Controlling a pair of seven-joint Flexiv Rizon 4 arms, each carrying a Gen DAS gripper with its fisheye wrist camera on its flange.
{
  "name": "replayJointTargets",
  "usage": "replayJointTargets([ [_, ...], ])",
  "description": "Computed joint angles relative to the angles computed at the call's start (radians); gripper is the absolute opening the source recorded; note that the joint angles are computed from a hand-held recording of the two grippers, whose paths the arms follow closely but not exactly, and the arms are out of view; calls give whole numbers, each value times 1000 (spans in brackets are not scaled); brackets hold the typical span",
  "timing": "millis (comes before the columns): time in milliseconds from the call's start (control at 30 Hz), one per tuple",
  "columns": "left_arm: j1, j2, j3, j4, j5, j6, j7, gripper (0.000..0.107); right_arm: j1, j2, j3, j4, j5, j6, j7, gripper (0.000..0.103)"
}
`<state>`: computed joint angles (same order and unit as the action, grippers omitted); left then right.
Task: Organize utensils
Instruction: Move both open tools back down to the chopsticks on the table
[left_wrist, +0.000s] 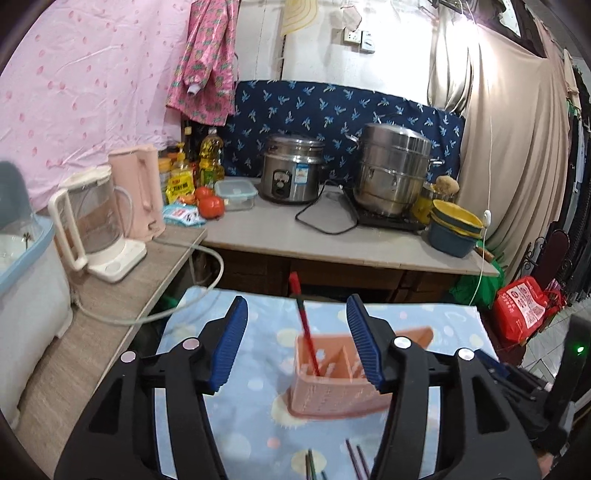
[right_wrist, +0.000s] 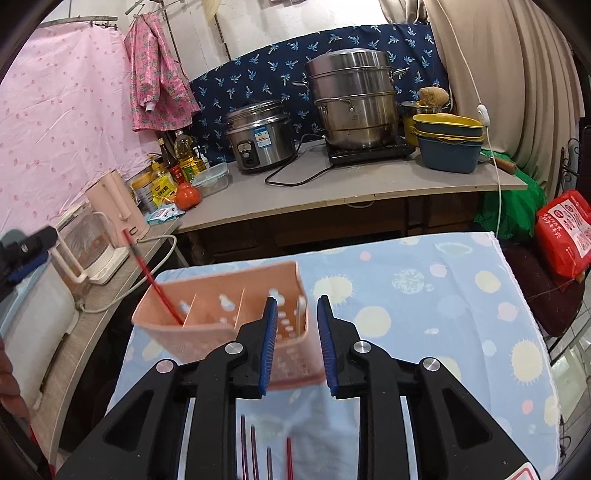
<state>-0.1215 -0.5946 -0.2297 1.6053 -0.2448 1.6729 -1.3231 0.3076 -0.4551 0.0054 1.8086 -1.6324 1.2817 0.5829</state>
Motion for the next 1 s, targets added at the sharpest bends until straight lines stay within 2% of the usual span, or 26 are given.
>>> replayJointTargets([
  [67, 23, 28, -13, 71, 6, 19, -2, 53, 9, 34, 13, 49, -16, -25, 21, 28],
  [333, 194, 115, -148, 386, 40, 61, -34, 53, 42, 139, 97, 264, 17, -114, 79, 29],
  [500, 245, 135, -178, 533, 75, 61, -65, 53, 74, 172, 137, 372, 64, -142, 125, 29],
  [600, 288, 137, -217, 601, 94, 57, -81, 53, 103, 187, 158, 426, 89, -165, 170, 29],
  [667, 283, 137, -208, 638, 109, 67, -94, 53, 119, 187, 166, 447, 91, -166, 203, 29],
  [767, 306, 136, -233, 684, 142, 79, -108, 53, 163, 181, 184, 468, 144, -214, 188, 29],
  [833, 322, 133, -250, 708, 172, 94, -114, 53, 180, 172, 185, 475, 144, -209, 203, 29],
  [900, 300, 135, -231, 721, 194, 114, -126, 53, 192, 165, 182, 477, 134, -202, 225, 29],
  [1000, 331, 130, -268, 743, 235, 127, -146, 53, 198, 151, 177, 471, 119, -184, 236, 29],
])
